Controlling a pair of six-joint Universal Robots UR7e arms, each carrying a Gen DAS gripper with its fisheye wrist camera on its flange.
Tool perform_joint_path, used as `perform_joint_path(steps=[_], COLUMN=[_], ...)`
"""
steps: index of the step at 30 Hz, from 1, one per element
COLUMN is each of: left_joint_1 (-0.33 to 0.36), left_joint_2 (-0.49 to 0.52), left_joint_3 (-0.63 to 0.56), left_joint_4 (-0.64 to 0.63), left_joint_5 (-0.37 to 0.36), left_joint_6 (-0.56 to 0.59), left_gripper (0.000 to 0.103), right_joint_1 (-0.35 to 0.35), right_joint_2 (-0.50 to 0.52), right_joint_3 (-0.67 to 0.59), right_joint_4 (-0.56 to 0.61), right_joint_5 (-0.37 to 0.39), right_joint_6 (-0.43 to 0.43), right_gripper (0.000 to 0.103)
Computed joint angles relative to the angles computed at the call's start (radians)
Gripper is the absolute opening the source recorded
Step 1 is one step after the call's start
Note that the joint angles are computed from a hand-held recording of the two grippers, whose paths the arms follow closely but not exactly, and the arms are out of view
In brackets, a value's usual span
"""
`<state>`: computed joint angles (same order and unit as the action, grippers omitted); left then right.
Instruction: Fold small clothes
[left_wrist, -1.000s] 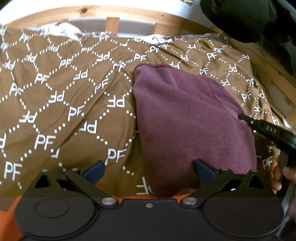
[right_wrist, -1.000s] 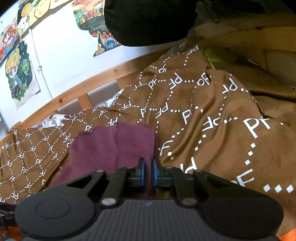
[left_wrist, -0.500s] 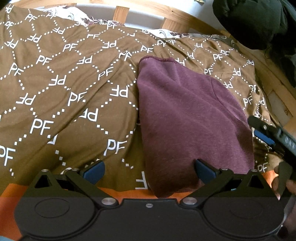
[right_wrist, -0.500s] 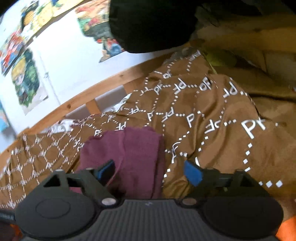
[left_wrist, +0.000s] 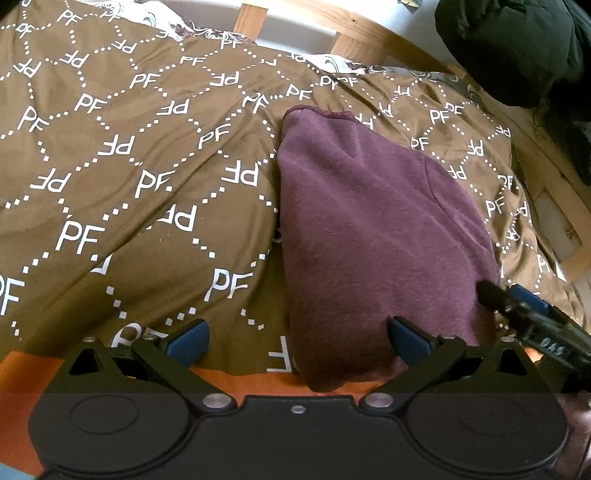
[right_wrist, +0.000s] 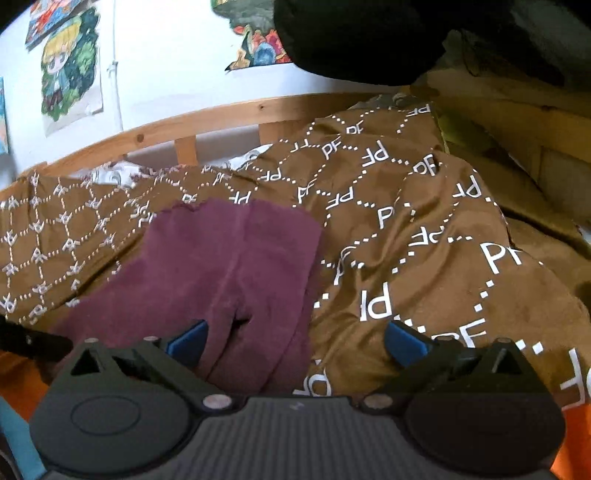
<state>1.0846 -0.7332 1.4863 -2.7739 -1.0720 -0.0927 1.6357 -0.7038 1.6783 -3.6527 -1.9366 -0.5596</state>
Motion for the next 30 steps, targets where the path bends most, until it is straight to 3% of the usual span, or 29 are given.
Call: perform_joint_path(steps=[5, 6, 7, 11, 13, 15, 20, 27, 30], left_joint_1=[-0.002, -0.005, -0.006, -0.004, -0.007, -0.014, -0.02, -0.021, -0.024], left_joint_2=[0.0, 0.0, -0.003, -0.013, -0.012, -0.006, 0.008, 0.019, 0.022], left_joint_3=[-0.004, -0.005, -0.004, 0.009, 0.005, 0.002, -0.006, -0.018, -0.023], left_joint_4=[0.004, 0.0, -0.01, -0.08, -0.082, -0.079, -0.042, -0.02, -0.018], left_joint_5=[0.004, 0.008, 0.006, -0.052, -0.059, -0.048, -0.029, -0.01, -0.007], left_joint_6=[0.016, 0.03, 0.044, 0.104, 0.129, 0.151, 0.152, 0.121, 0.119], left_gripper=[0.102, 0.102, 0.102, 0.102, 0.102, 0.102, 0.102, 0.102, 0.102], right_joint_1=[-0.031, -0.035, -0.038, -0.04, -0.046, -0.051, -0.048, -0.053, -0.054], right_joint_2=[-0.013, -0.009, -0.003, 0.024, 0.037, 0.043, 0.071, 0.092, 0.091], right_joint_3=[0.022, 0.005, -0.024, -0.117, -0.145, -0.16, -0.196, -0.246, -0.25], right_joint_4=[-0.102, -0.1, -0.075, 0.032, 0.053, 0.065, 0.042, 0.071, 0.095], right_joint_5=[0.163, 0.185, 0.191, 0.143, 0.14, 0.16, 0.197, 0.212, 0.184], right_joint_6=[0.065, 0.081, 0.099, 0.134, 0.118, 0.094, 0.003, -0.003, 0.024], right_gripper=[0.099, 0.092, 0.077, 0.045, 0.018, 0.007, 0.005, 0.005, 0.005])
